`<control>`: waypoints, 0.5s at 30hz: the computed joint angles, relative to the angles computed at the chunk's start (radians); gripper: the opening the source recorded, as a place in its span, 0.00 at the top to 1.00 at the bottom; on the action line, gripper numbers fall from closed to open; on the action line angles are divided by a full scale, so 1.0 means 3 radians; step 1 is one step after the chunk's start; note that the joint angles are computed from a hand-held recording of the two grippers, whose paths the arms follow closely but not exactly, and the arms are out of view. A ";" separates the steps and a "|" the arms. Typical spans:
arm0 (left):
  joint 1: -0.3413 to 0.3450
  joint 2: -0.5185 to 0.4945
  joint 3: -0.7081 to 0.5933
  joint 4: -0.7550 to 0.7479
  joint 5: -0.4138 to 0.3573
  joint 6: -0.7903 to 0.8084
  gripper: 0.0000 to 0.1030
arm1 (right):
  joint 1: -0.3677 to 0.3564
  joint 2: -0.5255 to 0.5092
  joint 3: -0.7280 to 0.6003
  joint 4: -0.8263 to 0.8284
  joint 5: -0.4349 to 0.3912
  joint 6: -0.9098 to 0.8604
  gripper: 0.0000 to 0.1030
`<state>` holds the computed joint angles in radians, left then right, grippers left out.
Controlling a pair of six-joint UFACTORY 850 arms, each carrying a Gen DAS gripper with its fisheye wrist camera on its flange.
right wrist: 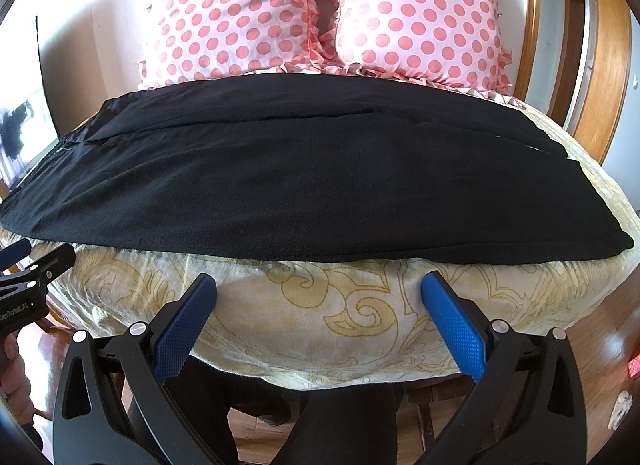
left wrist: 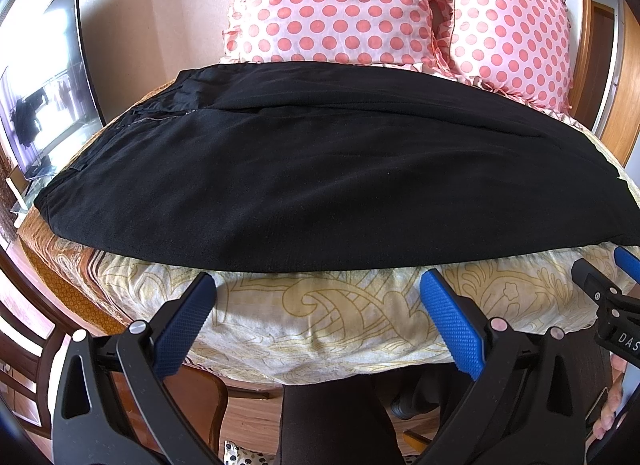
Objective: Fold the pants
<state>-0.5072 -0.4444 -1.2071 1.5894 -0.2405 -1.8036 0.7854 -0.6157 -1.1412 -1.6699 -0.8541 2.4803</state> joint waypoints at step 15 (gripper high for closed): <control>-0.0043 0.0289 0.0120 0.2044 -0.0295 -0.1382 0.02 | -0.0379 0.0868 0.0488 -0.0173 -0.0045 -0.0179 0.01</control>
<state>-0.5201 -0.3576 -1.1712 2.2026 -0.3292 -2.2181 0.6718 -0.3553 -0.9948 -1.7219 -0.8675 2.4265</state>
